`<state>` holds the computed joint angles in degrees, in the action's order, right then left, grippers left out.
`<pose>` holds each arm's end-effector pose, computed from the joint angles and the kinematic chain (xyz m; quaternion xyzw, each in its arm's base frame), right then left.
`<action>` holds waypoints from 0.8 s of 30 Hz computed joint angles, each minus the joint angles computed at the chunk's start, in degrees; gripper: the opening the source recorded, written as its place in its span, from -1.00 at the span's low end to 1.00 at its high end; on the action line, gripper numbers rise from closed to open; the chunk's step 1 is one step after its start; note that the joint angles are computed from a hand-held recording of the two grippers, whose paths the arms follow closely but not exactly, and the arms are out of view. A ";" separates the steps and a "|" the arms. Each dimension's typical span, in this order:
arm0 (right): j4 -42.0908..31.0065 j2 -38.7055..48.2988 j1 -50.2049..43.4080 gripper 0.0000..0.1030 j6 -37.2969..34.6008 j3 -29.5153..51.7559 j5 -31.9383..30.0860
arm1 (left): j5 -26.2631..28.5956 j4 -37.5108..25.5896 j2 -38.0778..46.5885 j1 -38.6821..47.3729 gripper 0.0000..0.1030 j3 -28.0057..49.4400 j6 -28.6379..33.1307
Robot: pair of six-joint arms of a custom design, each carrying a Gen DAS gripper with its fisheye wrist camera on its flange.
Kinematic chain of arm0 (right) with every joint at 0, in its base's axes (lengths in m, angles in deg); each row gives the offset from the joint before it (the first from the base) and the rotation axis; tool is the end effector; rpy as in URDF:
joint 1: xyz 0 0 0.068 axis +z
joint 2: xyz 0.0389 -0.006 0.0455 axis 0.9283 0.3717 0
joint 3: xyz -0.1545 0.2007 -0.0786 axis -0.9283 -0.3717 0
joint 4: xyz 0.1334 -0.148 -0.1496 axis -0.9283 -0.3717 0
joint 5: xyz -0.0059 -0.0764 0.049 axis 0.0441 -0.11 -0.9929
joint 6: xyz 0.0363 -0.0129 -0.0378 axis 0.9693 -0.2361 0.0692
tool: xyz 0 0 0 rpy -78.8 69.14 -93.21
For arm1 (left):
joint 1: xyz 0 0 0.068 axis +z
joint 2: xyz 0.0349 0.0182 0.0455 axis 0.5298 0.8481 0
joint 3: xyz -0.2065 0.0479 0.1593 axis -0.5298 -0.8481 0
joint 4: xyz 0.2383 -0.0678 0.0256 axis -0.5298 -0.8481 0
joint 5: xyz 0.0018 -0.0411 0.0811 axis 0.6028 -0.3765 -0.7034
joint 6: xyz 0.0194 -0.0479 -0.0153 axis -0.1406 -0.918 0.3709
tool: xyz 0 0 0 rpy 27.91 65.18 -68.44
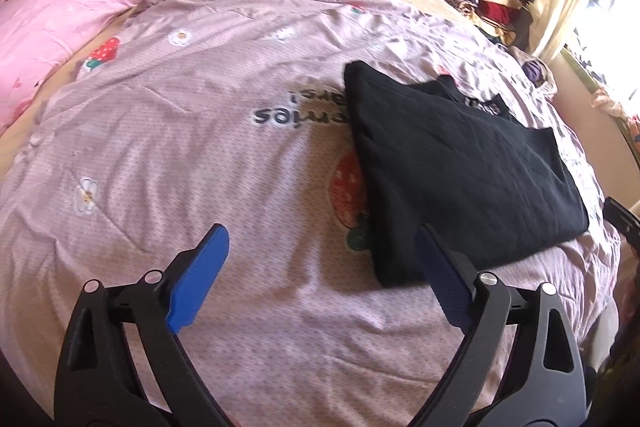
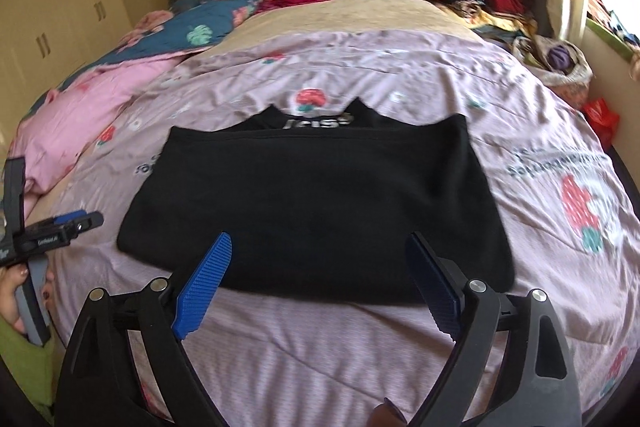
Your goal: Fold small clothes
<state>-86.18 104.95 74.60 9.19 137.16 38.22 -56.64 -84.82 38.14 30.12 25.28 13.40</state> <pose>0.3154 0.0454 0.2629 -0.1487 0.9112 0.1322 0.3608 0.2651 -0.0099 0.2478 -0.1040 0.9407 -0.0632 0.3165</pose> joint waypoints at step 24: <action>7.02 10.10 26.08 0.82 -5.05 0.80 16.24 | -0.92 1.95 13.07 3.29 0.81 12.96 3.48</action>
<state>-79.16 115.06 100.68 4.14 137.97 54.46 -57.56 -82.86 51.21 33.41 38.24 16.88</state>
